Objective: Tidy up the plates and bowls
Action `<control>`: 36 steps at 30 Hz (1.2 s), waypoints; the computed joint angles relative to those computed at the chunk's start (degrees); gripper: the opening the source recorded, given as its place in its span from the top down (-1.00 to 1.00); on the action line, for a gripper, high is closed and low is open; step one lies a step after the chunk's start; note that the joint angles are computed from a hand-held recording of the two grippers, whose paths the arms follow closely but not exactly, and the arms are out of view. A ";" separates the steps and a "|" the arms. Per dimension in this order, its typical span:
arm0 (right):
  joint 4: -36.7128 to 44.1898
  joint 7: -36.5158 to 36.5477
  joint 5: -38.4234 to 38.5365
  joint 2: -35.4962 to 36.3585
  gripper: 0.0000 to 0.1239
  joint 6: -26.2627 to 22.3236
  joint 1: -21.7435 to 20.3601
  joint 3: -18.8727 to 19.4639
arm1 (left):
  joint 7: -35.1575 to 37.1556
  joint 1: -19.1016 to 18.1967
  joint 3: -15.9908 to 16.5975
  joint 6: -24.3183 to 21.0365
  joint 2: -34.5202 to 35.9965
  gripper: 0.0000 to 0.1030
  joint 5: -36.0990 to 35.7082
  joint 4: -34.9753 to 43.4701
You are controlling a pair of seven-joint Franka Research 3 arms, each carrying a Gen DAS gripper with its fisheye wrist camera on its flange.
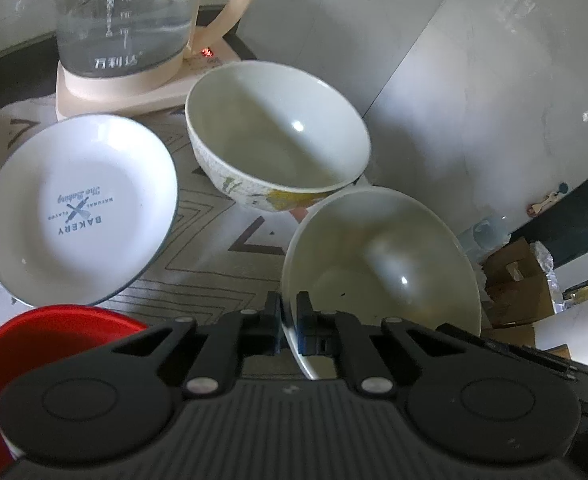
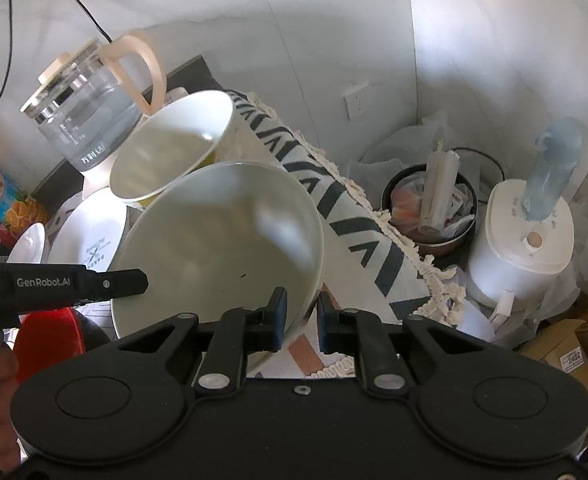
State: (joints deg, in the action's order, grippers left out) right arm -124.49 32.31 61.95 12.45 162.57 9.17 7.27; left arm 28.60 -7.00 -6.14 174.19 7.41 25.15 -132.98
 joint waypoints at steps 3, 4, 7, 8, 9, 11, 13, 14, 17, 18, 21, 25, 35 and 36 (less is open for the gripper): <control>-1.09 0.61 -0.69 -2.09 0.76 -0.15 0.18 -0.37 | 2.48 0.96 -1.41 0.10 -2.28 0.89 -3.23 -1.45; -1.40 1.29 -1.23 -2.83 0.76 -0.53 0.32 -0.61 | 3.11 1.13 -1.64 0.00 -3.06 0.89 -4.02 -1.88; -2.84 1.36 -1.31 -5.54 0.75 -0.63 0.95 -0.95 | 5.28 1.50 -2.28 -0.49 -5.90 0.89 -6.74 -3.46; -3.19 1.87 -1.75 -6.32 0.76 -0.74 1.32 -1.18 | 5.64 1.52 -2.38 -0.75 -6.88 0.89 -7.30 -3.98; -3.42 2.28 -1.96 -6.88 0.76 -0.88 1.65 -1.39 | 5.94 1.56 -2.43 -0.95 -7.96 0.89 -7.80 -4.61; -4.04 2.81 -2.02 -8.30 0.75 -1.18 2.34 -1.68 | 3.93 2.31 -2.50 -0.19 -9.87 0.89 -5.24 -5.83; -4.54 1.84 -0.96 -9.52 0.75 -0.91 3.11 -1.82 | 3.14 2.98 -2.60 0.06 -11.79 0.89 -3.92 -6.97; -4.72 1.68 -0.45 -10.04 0.75 -0.86 3.51 -1.91 | 2.99 3.29 -2.70 0.22 -12.60 0.89 -3.51 -7.53; -5.36 1.69 0.58 -11.21 0.76 -0.13 4.76 -2.10 | 4.12 3.65 -2.48 -0.12 -15.04 0.89 -4.26 -9.12; -5.70 1.59 0.99 -11.68 0.76 0.32 5.22 -2.09 | 4.88 3.70 -2.26 0.27 -15.80 0.89 -4.67 -9.88; -7.13 2.39 1.55 -13.27 0.76 2.08 6.82 -1.94 | 9.84 1.93 0.06 1.09 -18.40 0.88 -9.15 -12.59; -9.29 4.67 1.51 -15.52 0.76 4.02 9.07 -1.82 | 15.56 -0.03 2.73 2.30 -22.05 0.88 -13.91 -16.35; -14.40 11.40 -1.05 -19.49 0.76 9.07 14.53 -1.48 | 24.68 -4.14 8.22 2.93 -29.67 0.88 -21.31 -24.17; -14.90 12.49 -1.74 -19.84 0.76 9.47 14.97 -1.41 | 25.33 -4.34 8.59 2.83 -30.32 0.88 -21.73 -24.82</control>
State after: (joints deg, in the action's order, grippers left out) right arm -139.39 44.80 60.20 -7.40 172.03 24.13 5.86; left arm 53.93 -11.34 2.44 177.02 -22.91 3.42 -157.80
